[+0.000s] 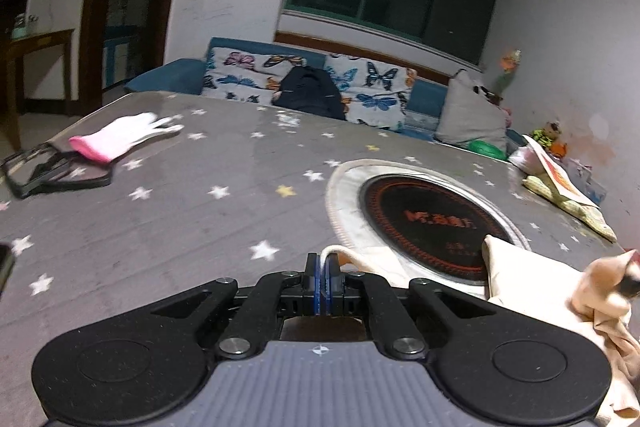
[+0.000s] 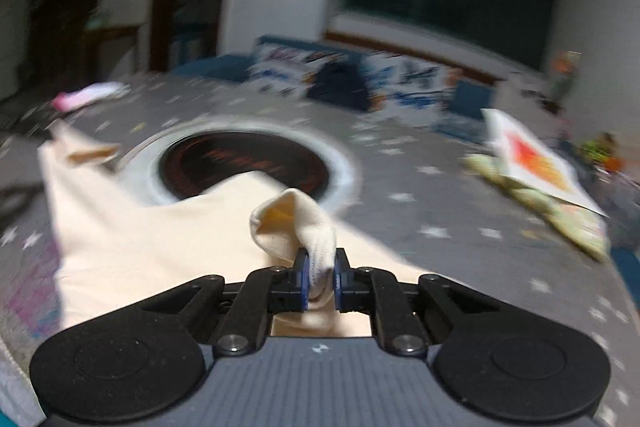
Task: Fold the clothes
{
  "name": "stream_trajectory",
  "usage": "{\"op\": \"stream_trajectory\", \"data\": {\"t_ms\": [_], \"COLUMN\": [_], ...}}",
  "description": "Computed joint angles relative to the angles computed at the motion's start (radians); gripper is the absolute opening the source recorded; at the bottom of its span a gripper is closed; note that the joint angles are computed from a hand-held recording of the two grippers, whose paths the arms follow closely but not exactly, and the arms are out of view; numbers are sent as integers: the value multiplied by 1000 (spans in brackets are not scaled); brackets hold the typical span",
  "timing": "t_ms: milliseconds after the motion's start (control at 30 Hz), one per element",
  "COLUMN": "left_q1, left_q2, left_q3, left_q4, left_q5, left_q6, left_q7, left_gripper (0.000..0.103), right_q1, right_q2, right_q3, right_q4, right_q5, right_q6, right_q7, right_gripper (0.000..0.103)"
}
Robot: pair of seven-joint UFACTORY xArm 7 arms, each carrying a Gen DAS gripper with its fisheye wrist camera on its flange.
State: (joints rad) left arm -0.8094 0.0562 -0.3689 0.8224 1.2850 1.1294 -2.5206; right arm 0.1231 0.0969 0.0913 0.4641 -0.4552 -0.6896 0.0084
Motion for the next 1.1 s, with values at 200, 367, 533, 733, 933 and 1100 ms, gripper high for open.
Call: {"op": "stream_trajectory", "data": {"t_ms": [200, 367, 533, 733, 933, 1100], "left_q1": [-30, -33, -2, 15, 53, 114], "left_q2": [-67, -105, -138, -164, -176, -85], "left_q3": [-42, -70, -63, -83, -80, -20], "left_q4": [-55, -83, -130, -125, -99, -6], "left_q5": [-135, -228, -283, -302, -187, -3], "left_q6": [87, 114, -12, 1, -39, -195], "left_q7": [-4, 17, 56, 145, 195, 229], "left_gripper": [2, 3, 6, 39, 49, 54], "right_q1": [-55, -80, -72, -110, -200, -243], "right_q2": [-73, -76, -41, -64, 14, 163], "right_q3": [-61, -75, -66, -73, -70, 10], "right_q4": [-55, -82, -61, -49, 108, 306], "right_q5": [144, 244, 352, 199, -322, -579], "right_q6": [-5, 14, 134, 100, 87, 112], "right_q7": [-29, -58, -128, -5, 491, 792], "right_gripper": [10, 10, 16, 35, 40, 41]}}
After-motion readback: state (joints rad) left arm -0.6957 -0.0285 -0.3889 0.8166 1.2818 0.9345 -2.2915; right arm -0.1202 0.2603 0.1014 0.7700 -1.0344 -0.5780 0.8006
